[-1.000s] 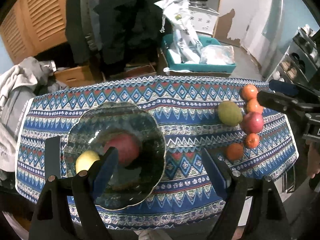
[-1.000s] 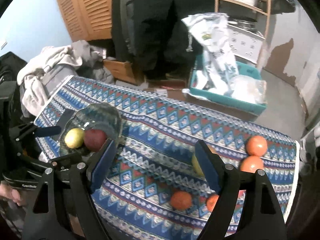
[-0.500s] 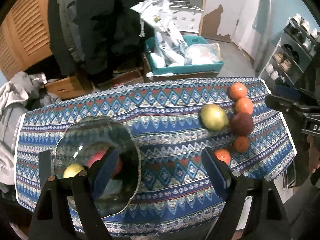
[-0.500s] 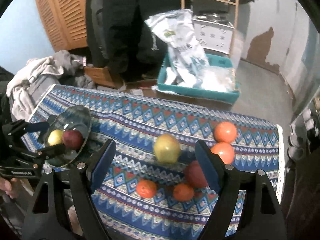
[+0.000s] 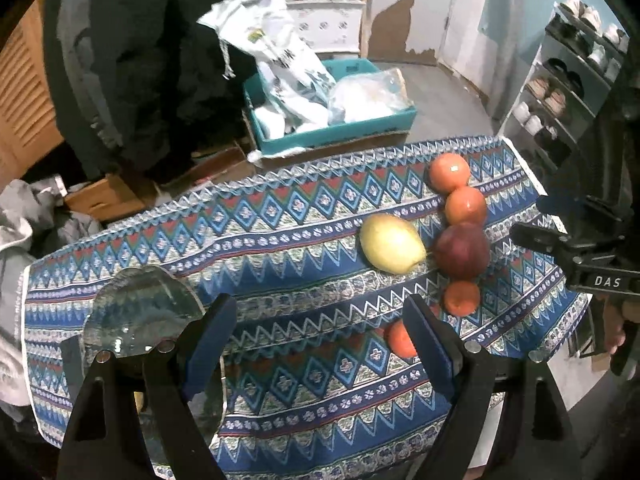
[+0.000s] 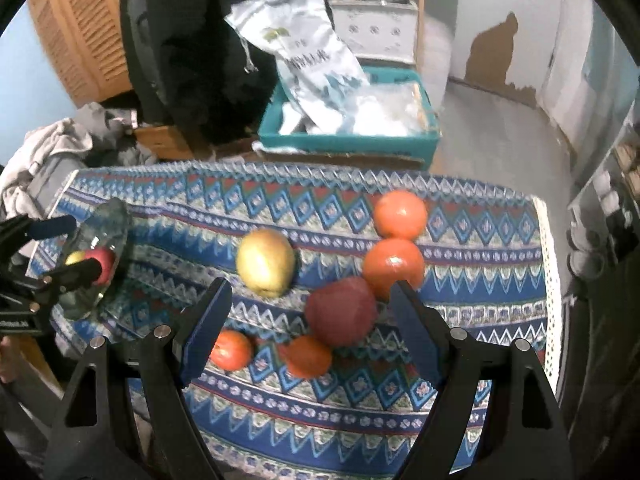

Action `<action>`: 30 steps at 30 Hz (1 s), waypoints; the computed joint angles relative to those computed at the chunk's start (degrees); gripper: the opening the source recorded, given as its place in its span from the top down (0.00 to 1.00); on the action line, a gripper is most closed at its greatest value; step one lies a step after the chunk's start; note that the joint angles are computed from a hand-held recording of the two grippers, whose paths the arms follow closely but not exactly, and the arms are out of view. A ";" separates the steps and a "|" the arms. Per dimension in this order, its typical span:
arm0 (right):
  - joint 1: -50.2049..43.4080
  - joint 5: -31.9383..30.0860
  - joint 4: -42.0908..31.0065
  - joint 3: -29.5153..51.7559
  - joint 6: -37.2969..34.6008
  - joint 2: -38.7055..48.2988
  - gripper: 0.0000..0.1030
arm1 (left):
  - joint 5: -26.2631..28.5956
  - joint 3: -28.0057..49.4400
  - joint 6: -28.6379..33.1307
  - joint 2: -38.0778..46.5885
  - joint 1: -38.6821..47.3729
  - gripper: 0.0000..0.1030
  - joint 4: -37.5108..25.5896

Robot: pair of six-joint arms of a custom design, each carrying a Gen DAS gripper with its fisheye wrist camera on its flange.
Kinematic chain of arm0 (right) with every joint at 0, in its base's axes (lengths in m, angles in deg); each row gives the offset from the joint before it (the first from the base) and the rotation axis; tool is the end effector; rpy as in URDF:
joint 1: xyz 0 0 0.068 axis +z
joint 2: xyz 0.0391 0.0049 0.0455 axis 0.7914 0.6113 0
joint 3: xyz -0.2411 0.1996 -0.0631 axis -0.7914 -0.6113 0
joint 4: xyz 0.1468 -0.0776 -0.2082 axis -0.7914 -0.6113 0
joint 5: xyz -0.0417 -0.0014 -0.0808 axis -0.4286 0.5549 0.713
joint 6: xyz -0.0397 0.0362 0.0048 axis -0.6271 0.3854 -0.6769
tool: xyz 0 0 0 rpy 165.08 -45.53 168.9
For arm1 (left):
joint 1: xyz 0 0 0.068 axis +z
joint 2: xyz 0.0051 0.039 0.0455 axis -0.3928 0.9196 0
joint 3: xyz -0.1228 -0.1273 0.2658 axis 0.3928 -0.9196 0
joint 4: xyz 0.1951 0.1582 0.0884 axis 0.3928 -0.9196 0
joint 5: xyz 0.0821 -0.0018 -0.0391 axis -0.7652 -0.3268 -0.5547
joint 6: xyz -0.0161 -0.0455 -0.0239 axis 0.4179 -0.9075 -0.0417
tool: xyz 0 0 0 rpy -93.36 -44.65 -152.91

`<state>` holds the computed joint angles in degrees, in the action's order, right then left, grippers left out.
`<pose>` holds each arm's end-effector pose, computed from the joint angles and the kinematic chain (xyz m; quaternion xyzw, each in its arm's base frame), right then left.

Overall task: Organize fruits
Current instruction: 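Grasp an orange with the left tool while the right tool grasps another red apple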

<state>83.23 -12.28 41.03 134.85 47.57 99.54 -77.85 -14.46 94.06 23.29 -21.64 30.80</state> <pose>0.2654 0.1569 0.2485 -0.0934 0.9591 0.0907 0.2512 0.2698 0.0012 0.2467 0.1380 0.9600 -0.0435 0.2397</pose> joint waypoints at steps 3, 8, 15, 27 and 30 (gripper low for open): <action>-1.03 -0.59 0.80 -1.13 -0.30 1.42 0.21 | -0.97 -0.06 -0.31 2.68 -1.42 0.16 1.40; -2.18 -1.50 2.19 -1.75 -1.66 4.51 0.21 | -0.65 0.68 -1.53 7.06 -2.03 0.16 3.28; -3.44 -3.00 3.87 -1.61 -3.03 11.94 0.21 | -1.86 0.59 -1.90 11.45 -3.74 0.16 6.97; -4.09 -4.12 6.97 -1.00 -5.03 19.35 0.21 | -1.67 1.94 -2.08 18.24 -4.63 0.16 8.65; -4.27 -4.05 8.32 -1.39 -5.27 20.23 0.21 | -1.45 1.99 -2.34 19.16 -5.03 0.16 8.97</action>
<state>78.96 -16.33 49.35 133.47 42.30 119.77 -79.31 -12.47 91.72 42.46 -26.67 39.76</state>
